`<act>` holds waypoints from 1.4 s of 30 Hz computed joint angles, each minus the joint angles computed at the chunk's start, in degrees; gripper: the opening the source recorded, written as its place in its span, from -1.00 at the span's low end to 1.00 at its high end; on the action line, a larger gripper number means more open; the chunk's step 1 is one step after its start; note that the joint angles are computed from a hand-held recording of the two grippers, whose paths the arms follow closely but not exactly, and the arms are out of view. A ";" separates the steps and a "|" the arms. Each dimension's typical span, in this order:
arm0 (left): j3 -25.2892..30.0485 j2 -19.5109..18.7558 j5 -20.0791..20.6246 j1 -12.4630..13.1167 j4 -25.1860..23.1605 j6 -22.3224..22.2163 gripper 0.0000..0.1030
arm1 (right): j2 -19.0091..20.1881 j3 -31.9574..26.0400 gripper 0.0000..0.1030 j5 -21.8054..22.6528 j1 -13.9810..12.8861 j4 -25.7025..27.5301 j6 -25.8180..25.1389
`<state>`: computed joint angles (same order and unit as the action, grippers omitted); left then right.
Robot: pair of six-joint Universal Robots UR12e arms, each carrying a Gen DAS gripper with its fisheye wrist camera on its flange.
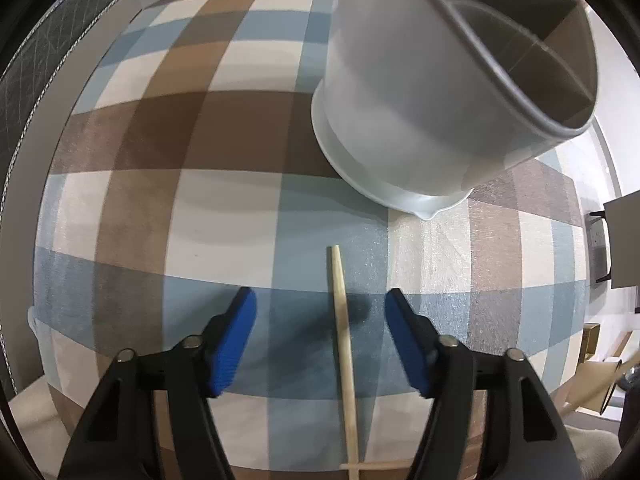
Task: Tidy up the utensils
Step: 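Lower the open left tool to the last chopstick while the right tool lifts its chopstick, then close the left tool on the last wooden chopstick, then lift both held chopsticks and carry them over the utensil holder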
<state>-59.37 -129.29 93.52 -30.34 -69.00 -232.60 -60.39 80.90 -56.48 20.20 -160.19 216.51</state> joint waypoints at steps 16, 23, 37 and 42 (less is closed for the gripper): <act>5.06 -2.66 5.25 -1.68 0.83 1.63 -0.98 | -0.38 0.10 -0.89 -0.83 0.18 0.47 -0.88; 0.39 0.99 10.72 -3.09 9.22 4.53 -0.98 | -1.20 0.84 -0.89 -2.95 0.58 0.46 -2.81; -8.33 6.23 19.72 -5.23 22.57 9.43 -0.98 | -3.95 3.67 -0.89 -10.37 2.36 -1.25 -8.96; -10.77 7.59 20.35 -5.59 25.97 10.21 -0.98 | -5.16 5.09 -0.89 -13.37 3.19 -3.09 -11.31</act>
